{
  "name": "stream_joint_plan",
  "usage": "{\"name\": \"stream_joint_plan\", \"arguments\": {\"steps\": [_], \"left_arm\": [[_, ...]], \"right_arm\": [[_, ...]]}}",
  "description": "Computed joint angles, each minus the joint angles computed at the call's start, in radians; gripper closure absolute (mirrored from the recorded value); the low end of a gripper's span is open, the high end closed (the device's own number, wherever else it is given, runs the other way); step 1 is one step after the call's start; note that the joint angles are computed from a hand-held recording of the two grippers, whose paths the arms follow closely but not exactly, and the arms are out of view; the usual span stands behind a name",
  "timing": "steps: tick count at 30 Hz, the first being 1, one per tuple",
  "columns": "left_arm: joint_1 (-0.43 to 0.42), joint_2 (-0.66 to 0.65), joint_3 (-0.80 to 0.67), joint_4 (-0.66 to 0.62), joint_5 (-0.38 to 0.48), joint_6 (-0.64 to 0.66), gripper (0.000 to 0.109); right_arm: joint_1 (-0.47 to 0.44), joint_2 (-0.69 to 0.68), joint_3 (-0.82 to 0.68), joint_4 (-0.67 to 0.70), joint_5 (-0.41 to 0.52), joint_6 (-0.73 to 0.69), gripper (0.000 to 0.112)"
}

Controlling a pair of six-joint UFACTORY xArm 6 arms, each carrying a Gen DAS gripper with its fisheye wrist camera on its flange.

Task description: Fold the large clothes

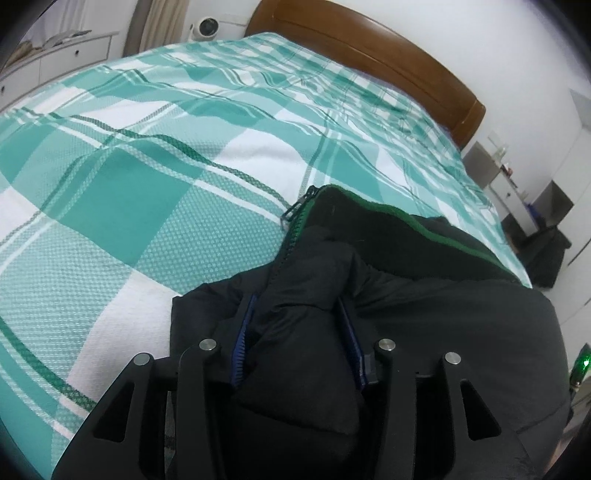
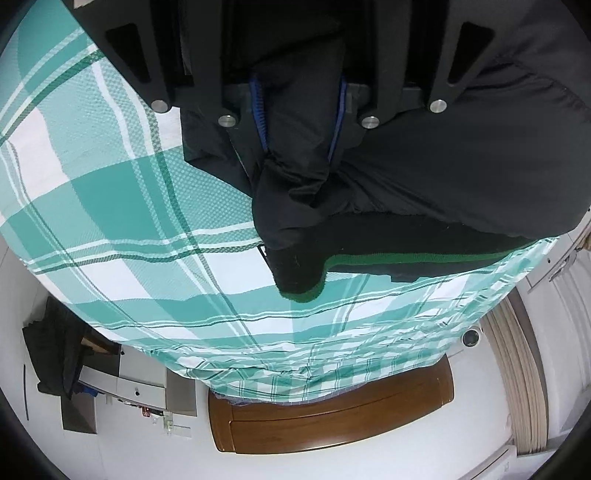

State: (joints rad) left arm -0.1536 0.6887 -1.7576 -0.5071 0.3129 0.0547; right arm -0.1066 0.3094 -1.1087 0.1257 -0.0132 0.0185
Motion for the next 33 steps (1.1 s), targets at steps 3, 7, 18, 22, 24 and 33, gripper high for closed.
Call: {"name": "stream_joint_plan", "arguments": {"steps": [3, 7, 18, 22, 24, 33], "left_arm": [[-0.003, 0.006, 0.000, -0.007, -0.015, 0.006, 0.063], [-0.004, 0.007, 0.001, -0.038, -0.018, 0.031, 0.063], [-0.004, 0.001, 0.011, -0.077, -0.025, 0.064, 0.063], [-0.004, -0.002, 0.014, -0.095, -0.026, 0.077, 0.063], [-0.004, -0.002, 0.014, -0.095, -0.026, 0.077, 0.063], [-0.004, -0.002, 0.014, -0.097, -0.026, 0.077, 0.063]], "right_arm": [[0.000, 0.005, -0.004, 0.002, -0.003, -0.001, 0.083], [0.009, 0.020, -0.018, 0.085, -0.007, -0.074, 0.083], [0.015, 0.034, -0.031, 0.139, -0.013, -0.118, 0.083], [0.020, 0.039, -0.036, 0.192, -0.016, -0.163, 0.083], [0.022, 0.040, -0.038, 0.211, -0.015, -0.180, 0.083], [0.021, 0.040, -0.038, 0.203, -0.016, -0.174, 0.083]]}}
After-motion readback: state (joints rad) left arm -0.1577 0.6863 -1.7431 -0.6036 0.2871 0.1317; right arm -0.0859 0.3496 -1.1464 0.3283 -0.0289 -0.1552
